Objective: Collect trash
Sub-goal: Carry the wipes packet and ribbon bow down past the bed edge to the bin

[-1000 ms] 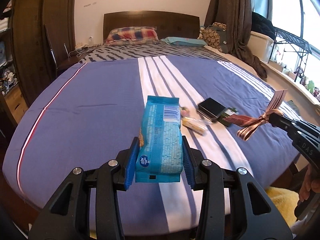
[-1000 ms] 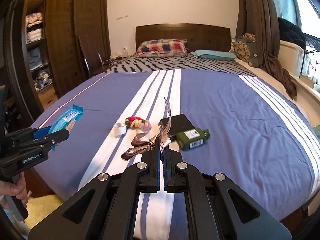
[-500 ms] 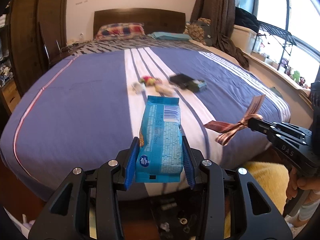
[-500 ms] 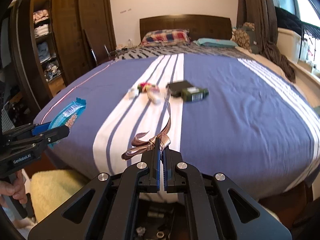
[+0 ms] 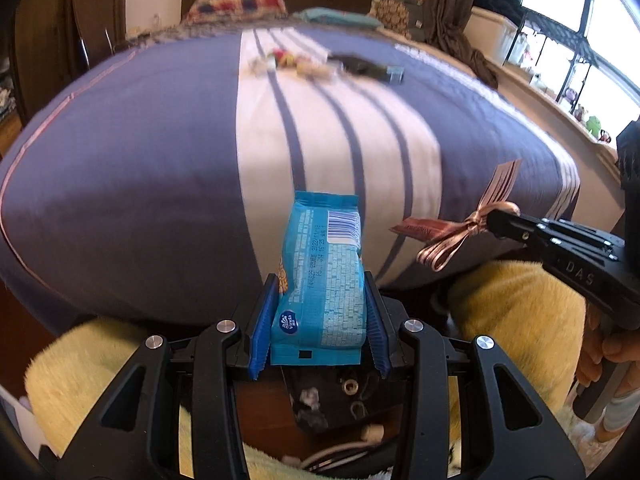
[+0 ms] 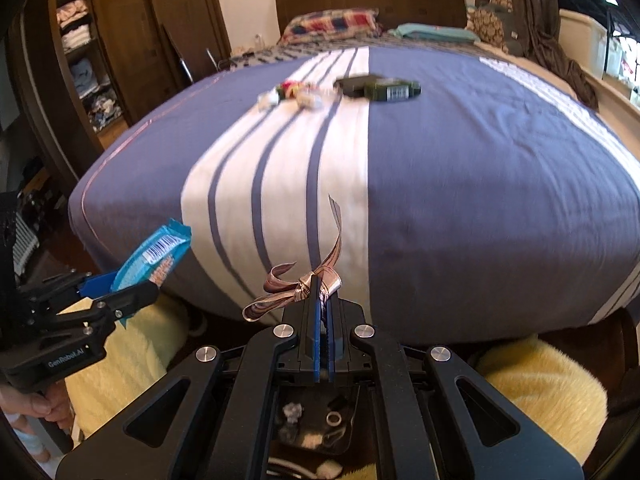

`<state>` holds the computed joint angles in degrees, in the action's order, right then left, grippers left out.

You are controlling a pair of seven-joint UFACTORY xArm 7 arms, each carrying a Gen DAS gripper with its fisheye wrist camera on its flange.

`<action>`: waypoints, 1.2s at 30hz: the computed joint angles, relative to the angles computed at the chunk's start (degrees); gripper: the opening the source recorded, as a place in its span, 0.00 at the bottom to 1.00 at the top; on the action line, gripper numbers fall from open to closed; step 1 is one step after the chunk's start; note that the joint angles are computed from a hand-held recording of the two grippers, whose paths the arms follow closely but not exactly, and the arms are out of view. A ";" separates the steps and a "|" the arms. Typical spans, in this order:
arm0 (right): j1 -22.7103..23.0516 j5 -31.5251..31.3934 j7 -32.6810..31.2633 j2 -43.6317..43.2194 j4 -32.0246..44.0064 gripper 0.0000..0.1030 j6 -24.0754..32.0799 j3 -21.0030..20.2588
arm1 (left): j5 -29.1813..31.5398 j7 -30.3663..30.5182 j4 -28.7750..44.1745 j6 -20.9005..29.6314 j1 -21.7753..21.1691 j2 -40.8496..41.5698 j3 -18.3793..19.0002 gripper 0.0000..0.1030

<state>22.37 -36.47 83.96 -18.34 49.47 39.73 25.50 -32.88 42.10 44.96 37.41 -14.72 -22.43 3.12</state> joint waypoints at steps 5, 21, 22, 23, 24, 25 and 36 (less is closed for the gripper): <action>1.11 2.21 0.68 1.72 -1.95 0.03 -0.88 -0.43 | 2.51 -1.39 -1.92 0.32 1.05 1.87 -0.96 0.38; 5.35 12.02 -4.64 10.86 -5.31 0.03 -10.15 -5.76 | 6.48 -2.97 -2.21 5.12 3.39 12.48 -3.69 0.38; 5.59 12.57 -4.93 11.48 -5.29 0.03 -10.45 -6.00 | 6.86 -3.11 -1.94 5.59 3.62 13.37 -3.98 0.38; 5.81 13.29 -5.48 12.23 -5.17 0.03 -10.75 -6.34 | 7.07 -3.17 -1.97 5.82 3.78 14.00 -4.30 0.38; 6.00 13.85 -5.93 12.82 -5.06 0.03 -11.04 -6.68 | 7.38 -3.38 -1.88 6.17 3.91 14.46 -4.64 0.38; 6.23 14.66 -6.59 13.22 -5.10 0.03 -11.36 -7.03 | 7.81 -3.53 -1.82 6.53 4.02 15.00 -4.94 0.38; 8.13 22.87 -14.10 19.15 -3.59 0.08 -16.03 -10.02 | 8.65 -5.15 0.11 9.51 4.58 18.75 -6.57 0.40</action>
<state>30.49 -13.60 69.86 0.81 45.87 23.70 15.48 -24.23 36.95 45.07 46.93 -10.13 -3.68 -3.45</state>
